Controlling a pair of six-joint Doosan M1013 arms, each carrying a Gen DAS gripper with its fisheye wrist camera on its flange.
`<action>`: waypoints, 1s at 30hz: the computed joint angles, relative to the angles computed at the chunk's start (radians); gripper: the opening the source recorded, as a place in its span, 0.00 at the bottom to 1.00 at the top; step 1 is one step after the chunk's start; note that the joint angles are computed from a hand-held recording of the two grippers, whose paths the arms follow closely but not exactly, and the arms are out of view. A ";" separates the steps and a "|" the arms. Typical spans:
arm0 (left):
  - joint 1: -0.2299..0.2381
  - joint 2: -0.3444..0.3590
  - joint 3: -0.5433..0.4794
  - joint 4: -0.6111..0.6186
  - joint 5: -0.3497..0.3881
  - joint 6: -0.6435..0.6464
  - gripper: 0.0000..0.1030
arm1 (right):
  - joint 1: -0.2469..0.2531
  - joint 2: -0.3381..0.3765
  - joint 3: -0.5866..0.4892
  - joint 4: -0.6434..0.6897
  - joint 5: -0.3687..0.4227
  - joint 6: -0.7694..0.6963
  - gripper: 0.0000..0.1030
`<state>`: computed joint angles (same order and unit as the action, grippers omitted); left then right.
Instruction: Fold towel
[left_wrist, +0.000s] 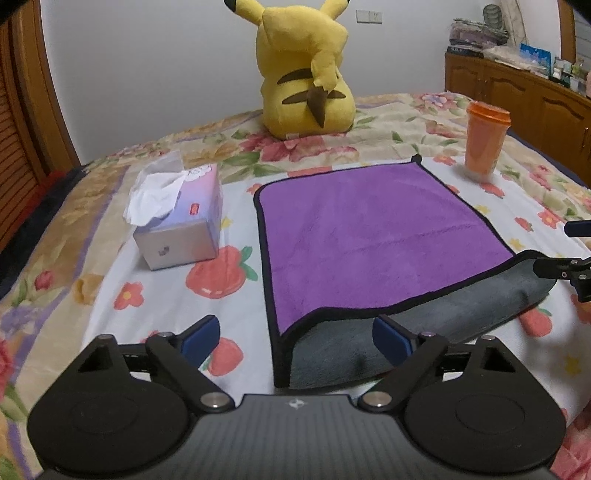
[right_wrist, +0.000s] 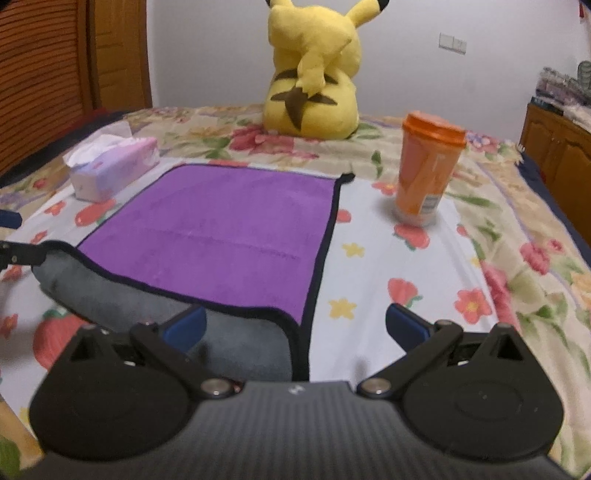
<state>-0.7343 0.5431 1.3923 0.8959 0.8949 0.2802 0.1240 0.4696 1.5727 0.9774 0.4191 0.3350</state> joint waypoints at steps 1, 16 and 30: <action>0.003 0.000 0.001 -0.010 -0.007 0.004 0.81 | -0.002 0.004 -0.007 -0.022 0.013 0.025 1.00; 0.051 -0.011 0.034 -0.140 -0.153 0.016 0.57 | -0.019 0.052 -0.076 -0.146 0.166 0.191 0.85; 0.064 -0.018 0.052 -0.170 -0.202 -0.006 0.28 | -0.040 0.072 -0.107 -0.107 0.285 0.200 0.66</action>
